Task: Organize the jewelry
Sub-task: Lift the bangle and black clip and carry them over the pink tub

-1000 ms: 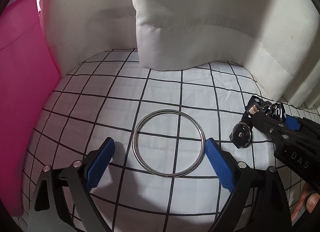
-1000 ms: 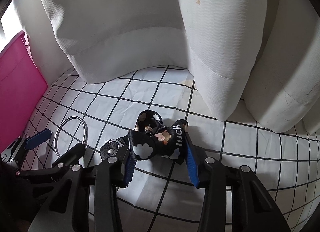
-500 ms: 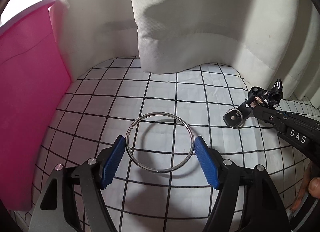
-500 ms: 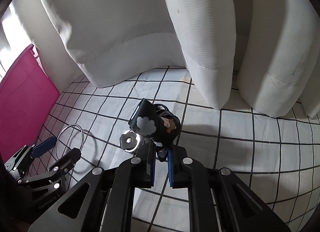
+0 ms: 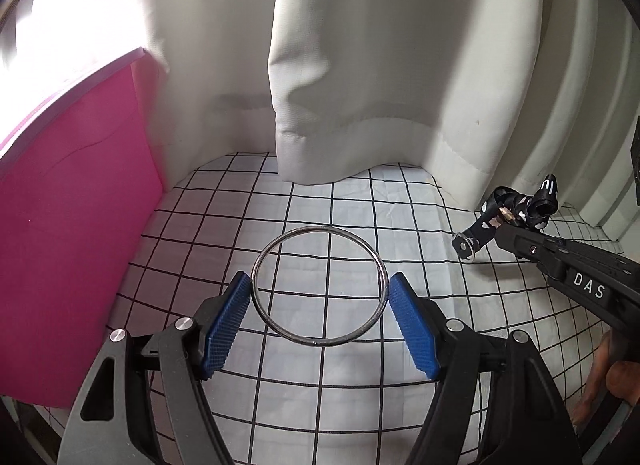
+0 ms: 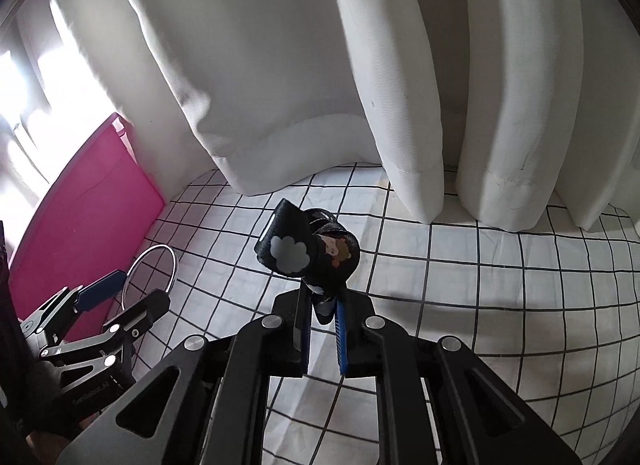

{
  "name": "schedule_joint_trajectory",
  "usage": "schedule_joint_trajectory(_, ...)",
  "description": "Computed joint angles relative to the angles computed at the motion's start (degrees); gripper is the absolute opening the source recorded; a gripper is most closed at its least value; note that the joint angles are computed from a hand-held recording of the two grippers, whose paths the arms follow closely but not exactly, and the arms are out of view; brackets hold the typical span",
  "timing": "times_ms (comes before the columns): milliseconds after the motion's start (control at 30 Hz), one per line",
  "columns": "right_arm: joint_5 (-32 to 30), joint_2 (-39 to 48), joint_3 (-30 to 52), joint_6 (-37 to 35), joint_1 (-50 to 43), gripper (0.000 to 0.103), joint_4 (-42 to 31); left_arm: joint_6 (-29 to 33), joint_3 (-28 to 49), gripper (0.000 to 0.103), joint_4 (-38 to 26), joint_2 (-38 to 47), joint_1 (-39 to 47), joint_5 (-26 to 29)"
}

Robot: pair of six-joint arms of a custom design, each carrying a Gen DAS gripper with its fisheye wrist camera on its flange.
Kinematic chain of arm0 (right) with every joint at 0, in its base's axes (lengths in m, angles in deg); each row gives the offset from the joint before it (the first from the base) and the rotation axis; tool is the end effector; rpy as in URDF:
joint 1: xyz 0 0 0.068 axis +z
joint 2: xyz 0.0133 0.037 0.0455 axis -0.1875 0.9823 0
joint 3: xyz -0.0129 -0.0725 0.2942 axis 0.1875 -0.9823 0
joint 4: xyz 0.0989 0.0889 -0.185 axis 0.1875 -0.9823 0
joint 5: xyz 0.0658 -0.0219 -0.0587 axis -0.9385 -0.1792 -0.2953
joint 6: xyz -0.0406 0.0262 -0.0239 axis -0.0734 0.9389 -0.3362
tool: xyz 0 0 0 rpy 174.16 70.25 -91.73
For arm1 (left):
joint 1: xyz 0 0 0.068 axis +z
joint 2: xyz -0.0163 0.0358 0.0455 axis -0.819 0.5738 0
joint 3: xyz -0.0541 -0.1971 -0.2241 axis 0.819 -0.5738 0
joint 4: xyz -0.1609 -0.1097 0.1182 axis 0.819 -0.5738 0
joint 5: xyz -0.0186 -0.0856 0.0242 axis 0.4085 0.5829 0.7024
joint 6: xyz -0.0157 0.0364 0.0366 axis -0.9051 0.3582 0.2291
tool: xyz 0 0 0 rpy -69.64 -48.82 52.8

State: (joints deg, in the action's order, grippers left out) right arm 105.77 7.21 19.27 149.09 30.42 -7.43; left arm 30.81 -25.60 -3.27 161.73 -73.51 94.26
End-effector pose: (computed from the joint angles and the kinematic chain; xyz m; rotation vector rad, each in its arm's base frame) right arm 0.1786 0.1284 0.1562 0.9333 2.2275 0.0117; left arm 0.3349 -0.1268 0.1577 1.0931 2.2409 -0.4538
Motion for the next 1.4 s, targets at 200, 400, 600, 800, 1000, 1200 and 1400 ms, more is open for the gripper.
schedule_joint_trajectory(200, 3.31, -1.95, 7.78, 6.44, 6.85, 0.010, -13.88, 1.10, 1.43, 0.069, -5.52, -4.91, 3.12, 2.22)
schedule_joint_trajectory(400, 6.96, -2.47, 17.98, 8.05, 11.55, 0.010, -27.39, 1.05, 2.78, 0.069, -10.32, -11.12, 6.55, 6.25)
schedule_joint_trajectory(600, 10.41, -1.96, 28.12, 3.74, 13.71, 0.010, -35.03, 0.56, 6.97, 0.069, -17.06, -16.05, 10.84, 11.28)
schedule_joint_trajectory(800, 12.07, 0.67, 38.18, -7.58, 12.47, 0.010, -34.26, -0.34, 13.48, 0.069, -22.01, -18.29, 16.60, 15.63)
schedule_joint_trajectory(1000, 9.13, 5.77, 47.17, -23.43, 8.43, 0.010, -24.88, -1.77, 23.56, 0.069, -24.61, -14.46, 23.61, 16.28)
schedule_joint_trajectory(1200, 1.96, 15.42, 60.55, -35.64, 3.92, 0.010, -20.26, -2.37, 34.33, 0.069, -26.04, -6.13, 29.67, 13.45)
schedule_joint_trajectory(1400, -7.10, 29.65, 82.30, -41.23, -0.36, 0.010, -26.88, -2.96, 45.99, 0.069, -29.40, 4.25, 32.70, 8.87)
